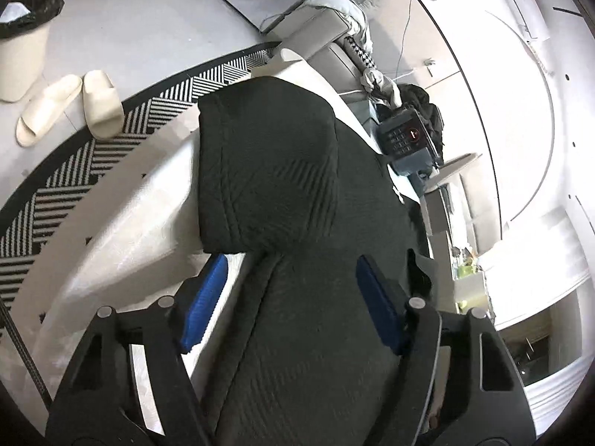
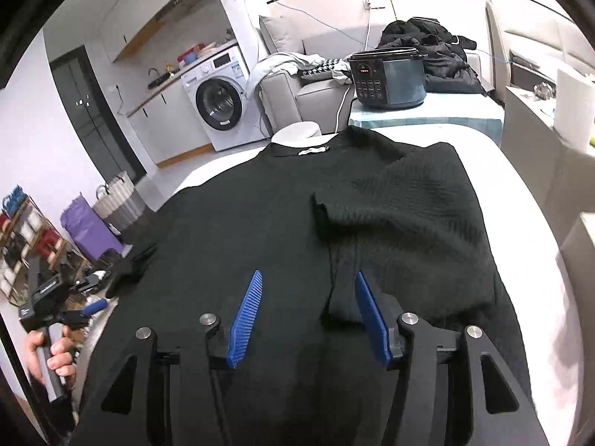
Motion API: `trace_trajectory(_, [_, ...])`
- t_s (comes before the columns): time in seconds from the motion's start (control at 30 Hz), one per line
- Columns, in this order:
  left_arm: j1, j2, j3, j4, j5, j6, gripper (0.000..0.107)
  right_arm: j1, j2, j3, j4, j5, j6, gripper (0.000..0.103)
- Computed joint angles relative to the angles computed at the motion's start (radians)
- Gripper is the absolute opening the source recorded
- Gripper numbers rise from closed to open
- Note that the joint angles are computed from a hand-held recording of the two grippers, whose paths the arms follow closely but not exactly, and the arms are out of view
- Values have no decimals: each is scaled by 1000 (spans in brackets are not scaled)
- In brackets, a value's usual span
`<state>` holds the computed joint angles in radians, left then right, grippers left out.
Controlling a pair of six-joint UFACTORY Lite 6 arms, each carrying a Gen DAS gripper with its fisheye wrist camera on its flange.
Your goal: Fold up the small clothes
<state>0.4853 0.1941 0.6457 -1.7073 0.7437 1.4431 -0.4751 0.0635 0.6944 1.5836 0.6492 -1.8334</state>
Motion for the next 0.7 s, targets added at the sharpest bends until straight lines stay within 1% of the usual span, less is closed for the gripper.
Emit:
trace_trajectory(0.13, [-59,105,82,-77,-34,-37,68,-44,-36,-43,5,20,-1,54])
trace_trajectory(0.27, [-145,114,125,-275,-185,28,63,-82,-15,-36,-7,38,15,54])
trace_trajectory(0.33, [-173,144,172,-337,-236,47,48,-93,-12,-37,-16,42,16,54])
trace_trajectory(0.4, [-202,175,222,-418,-293,92,19,-101,-10,-42,-10,43,10,54])
trace_trajectory(0.47, [-230,190,268,-461,-338,137,4,-104,-1,-40,-2,39,-1,54])
trace_trajectory(0.53, [-269,173,306,-534,-397,240,3,-106,-10,-49,-2,37,-6,54])
trace_trajectory(0.6, [-306,141,339,-563,-429,298,3,-109,-23,-58,-10,39,-2,54])
trace_trajectory(0.7, [-411,95,412,-555,-475,329,3,-118,-36,-67,-13,34,1,54])
